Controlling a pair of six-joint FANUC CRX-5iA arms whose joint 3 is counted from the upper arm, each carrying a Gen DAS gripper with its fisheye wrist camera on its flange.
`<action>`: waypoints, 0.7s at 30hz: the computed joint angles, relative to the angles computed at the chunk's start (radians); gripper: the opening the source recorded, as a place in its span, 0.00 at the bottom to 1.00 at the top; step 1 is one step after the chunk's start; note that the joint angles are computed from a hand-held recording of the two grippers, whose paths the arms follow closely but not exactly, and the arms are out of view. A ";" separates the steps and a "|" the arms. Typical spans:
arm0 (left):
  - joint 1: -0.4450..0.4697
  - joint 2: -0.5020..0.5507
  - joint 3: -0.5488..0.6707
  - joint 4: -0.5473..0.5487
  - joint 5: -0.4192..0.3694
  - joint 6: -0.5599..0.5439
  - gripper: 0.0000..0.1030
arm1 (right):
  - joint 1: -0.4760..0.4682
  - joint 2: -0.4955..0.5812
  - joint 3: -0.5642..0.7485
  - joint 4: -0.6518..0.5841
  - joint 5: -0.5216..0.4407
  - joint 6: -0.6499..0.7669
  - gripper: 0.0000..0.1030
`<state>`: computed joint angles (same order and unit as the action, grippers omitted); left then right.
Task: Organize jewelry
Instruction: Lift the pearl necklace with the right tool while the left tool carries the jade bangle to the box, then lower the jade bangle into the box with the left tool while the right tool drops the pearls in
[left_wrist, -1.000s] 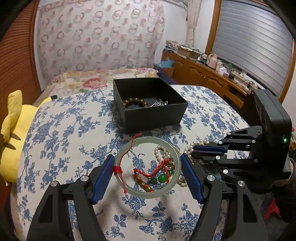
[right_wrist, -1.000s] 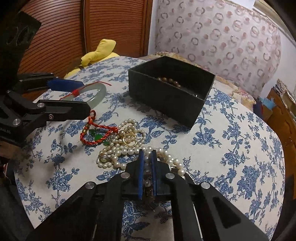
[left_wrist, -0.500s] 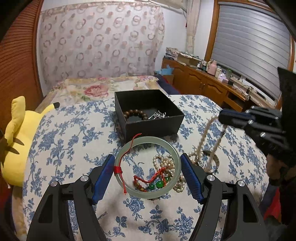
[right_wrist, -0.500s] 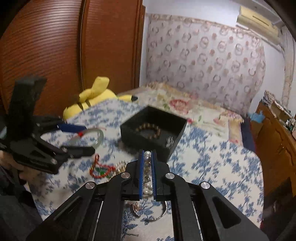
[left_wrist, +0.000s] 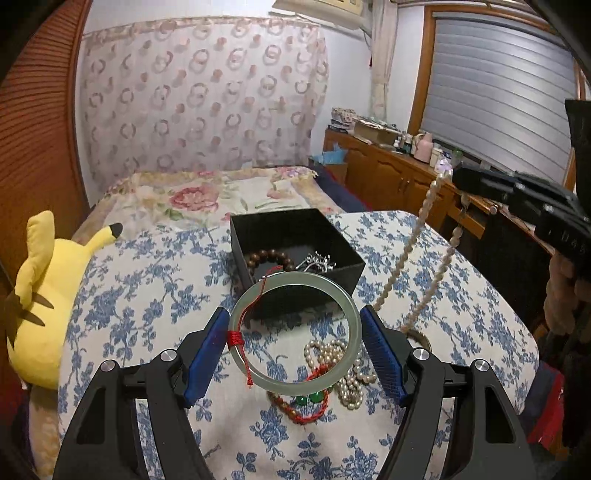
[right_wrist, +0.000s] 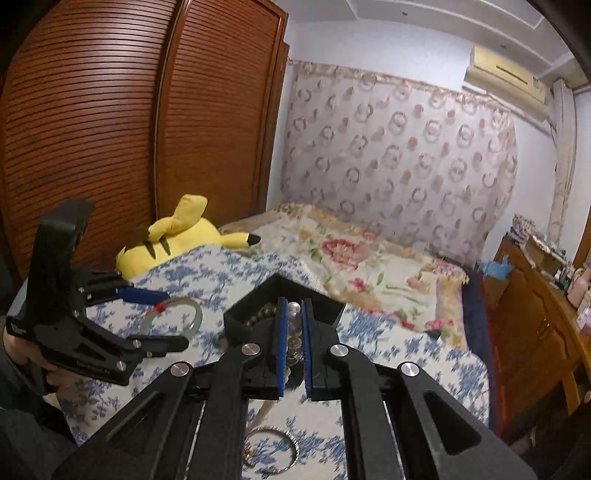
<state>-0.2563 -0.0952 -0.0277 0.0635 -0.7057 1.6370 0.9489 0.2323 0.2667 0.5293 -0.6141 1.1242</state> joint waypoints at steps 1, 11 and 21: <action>-0.001 0.002 0.004 -0.004 0.000 0.002 0.67 | -0.001 0.002 0.007 0.006 0.000 0.000 0.08; -0.003 0.046 0.076 -0.032 -0.013 0.014 0.67 | -0.010 0.046 0.121 0.030 -0.009 0.046 0.08; 0.019 0.136 0.174 -0.023 -0.039 -0.001 0.67 | -0.043 0.172 0.376 -0.063 -0.054 0.183 0.08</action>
<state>-0.2371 0.0407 0.1464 0.0409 -0.7443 1.6364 0.9061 0.4044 0.6428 0.4667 -0.6680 1.3075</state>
